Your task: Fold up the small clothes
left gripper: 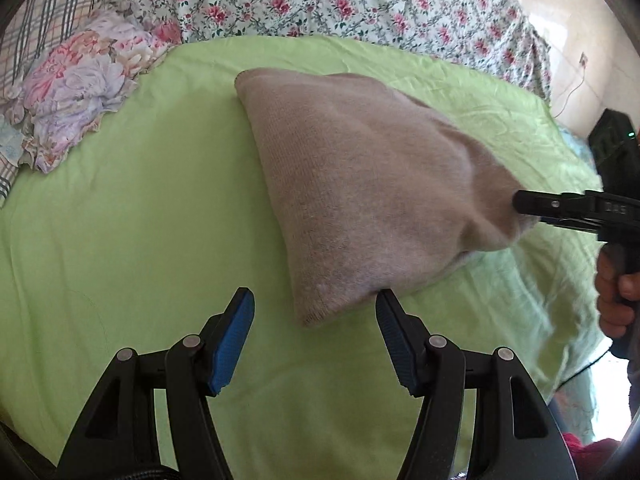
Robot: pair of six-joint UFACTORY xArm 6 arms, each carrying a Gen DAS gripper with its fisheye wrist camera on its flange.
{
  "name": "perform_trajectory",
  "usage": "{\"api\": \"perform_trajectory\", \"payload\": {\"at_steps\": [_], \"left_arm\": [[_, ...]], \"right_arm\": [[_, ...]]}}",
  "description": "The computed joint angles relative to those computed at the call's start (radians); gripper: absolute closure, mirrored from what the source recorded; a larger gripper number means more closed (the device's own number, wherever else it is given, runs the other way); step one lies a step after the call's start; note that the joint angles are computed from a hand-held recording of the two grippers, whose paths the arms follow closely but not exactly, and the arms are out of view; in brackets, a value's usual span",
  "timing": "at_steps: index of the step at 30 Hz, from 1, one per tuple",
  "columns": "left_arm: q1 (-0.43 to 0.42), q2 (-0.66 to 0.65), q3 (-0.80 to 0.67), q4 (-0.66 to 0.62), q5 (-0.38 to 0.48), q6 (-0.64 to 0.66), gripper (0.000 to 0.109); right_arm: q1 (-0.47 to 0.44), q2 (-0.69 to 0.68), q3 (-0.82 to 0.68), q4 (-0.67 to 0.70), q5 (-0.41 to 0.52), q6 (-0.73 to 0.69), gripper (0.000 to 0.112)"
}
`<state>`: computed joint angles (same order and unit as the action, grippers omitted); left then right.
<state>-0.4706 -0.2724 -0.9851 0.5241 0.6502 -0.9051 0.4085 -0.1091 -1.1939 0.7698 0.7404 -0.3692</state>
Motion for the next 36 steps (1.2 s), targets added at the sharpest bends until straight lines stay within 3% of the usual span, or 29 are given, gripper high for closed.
{"api": "perform_trajectory", "payload": {"at_steps": [1, 2, 3, 6, 11, 14, 21, 24, 30, 34, 36], "left_arm": [[0.001, 0.009, -0.006, 0.017, 0.008, -0.016, 0.046], [0.003, 0.012, -0.006, 0.025, -0.001, -0.025, 0.058], [0.008, 0.014, -0.006, 0.013, -0.011, -0.017, 0.073], [0.009, 0.008, -0.013, 0.022, -0.02, -0.046, 0.086], [-0.008, 0.039, -0.034, 0.003, 0.018, -0.054, 0.089], [-0.006, 0.036, -0.026, -0.038, 0.005, -0.044, 0.089], [0.026, 0.041, -0.01, -0.174, -0.021, 0.021, 0.091], [0.027, 0.006, 0.013, -0.232, -0.033, 0.084, 0.091], [0.037, -0.124, 0.08, -0.366, -0.111, 0.263, 0.089], [0.062, -0.104, 0.049, -0.452, -0.211, 0.373, 0.088], [0.072, -0.052, 0.007, -0.514, -0.242, 0.443, 0.088]], "right_arm": [[0.002, 0.009, -0.015, -0.007, 0.013, 0.006, 0.087], [0.003, 0.017, -0.032, -0.027, 0.029, 0.02, 0.102], [0.0, 0.018, -0.046, -0.029, 0.037, 0.017, 0.107], [-0.014, -0.036, -0.041, 0.04, 0.018, -0.087, 0.107], [0.011, 0.018, -0.042, -0.329, 0.024, 0.067, 0.107], [0.017, 0.038, -0.014, -0.41, -0.019, 0.124, 0.107], [0.005, 0.052, -0.023, -0.397, -0.025, 0.179, 0.106], [-0.02, 0.048, -0.035, -0.38, 0.015, 0.213, 0.091], [-0.058, 0.007, -0.046, -0.288, 0.009, 0.205, 0.088], [-0.079, 0.12, -0.189, -0.131, 0.014, 0.155, 0.086], [-0.07, 0.214, -0.294, -0.116, 0.015, 0.17, 0.076]]}}
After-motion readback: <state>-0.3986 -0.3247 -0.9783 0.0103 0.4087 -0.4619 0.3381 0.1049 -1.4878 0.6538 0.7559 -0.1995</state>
